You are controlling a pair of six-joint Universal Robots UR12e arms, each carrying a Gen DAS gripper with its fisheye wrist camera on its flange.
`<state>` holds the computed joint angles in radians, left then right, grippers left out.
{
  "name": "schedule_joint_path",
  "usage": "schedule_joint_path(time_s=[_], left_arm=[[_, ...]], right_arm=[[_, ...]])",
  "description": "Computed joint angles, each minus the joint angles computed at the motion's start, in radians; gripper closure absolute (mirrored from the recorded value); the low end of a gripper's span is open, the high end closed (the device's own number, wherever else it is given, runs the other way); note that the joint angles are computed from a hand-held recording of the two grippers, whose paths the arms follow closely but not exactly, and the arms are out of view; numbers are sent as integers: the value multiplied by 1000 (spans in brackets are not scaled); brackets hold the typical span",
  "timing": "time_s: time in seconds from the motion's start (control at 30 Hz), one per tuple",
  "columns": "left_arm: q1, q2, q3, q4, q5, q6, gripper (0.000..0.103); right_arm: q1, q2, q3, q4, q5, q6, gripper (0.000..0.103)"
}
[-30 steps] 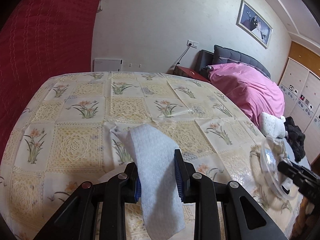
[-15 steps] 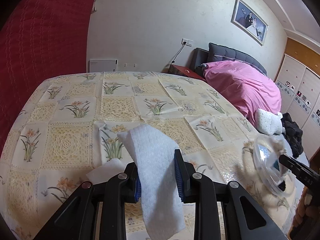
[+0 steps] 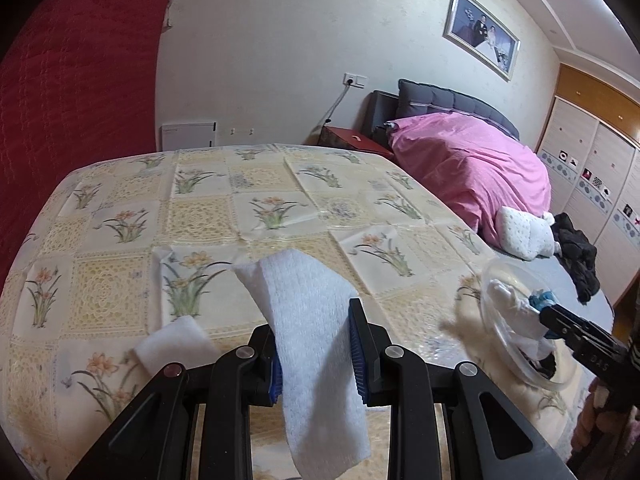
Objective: Organize rigid objects
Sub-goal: 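Release the knit item into the bowl with the right gripper while the left holds the towel, then carry the white paper towel into the clear bowl and open the left gripper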
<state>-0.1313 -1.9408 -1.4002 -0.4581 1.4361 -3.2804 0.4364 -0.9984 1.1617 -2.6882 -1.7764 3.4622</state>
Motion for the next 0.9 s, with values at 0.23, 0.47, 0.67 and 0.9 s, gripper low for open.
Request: schedule_joint_path(time_s=[0.23, 0.47, 0.67, 0.9], left_arm=[[-18, -10, 21, -19, -31, 16, 74], [-35, -22, 43, -38, -57, 32, 74], [-49, -38, 71, -58, -105, 32, 74], [-68, -58, 107, -69, -167, 40, 73]], right_arm=[[2, 44, -74, 155, -68, -49, 55], [-11, 27, -40, 145, -32, 4, 55], [-23, -13, 33, -14, 27, 11, 55], [-18, -40, 84, -149, -13, -5, 55]])
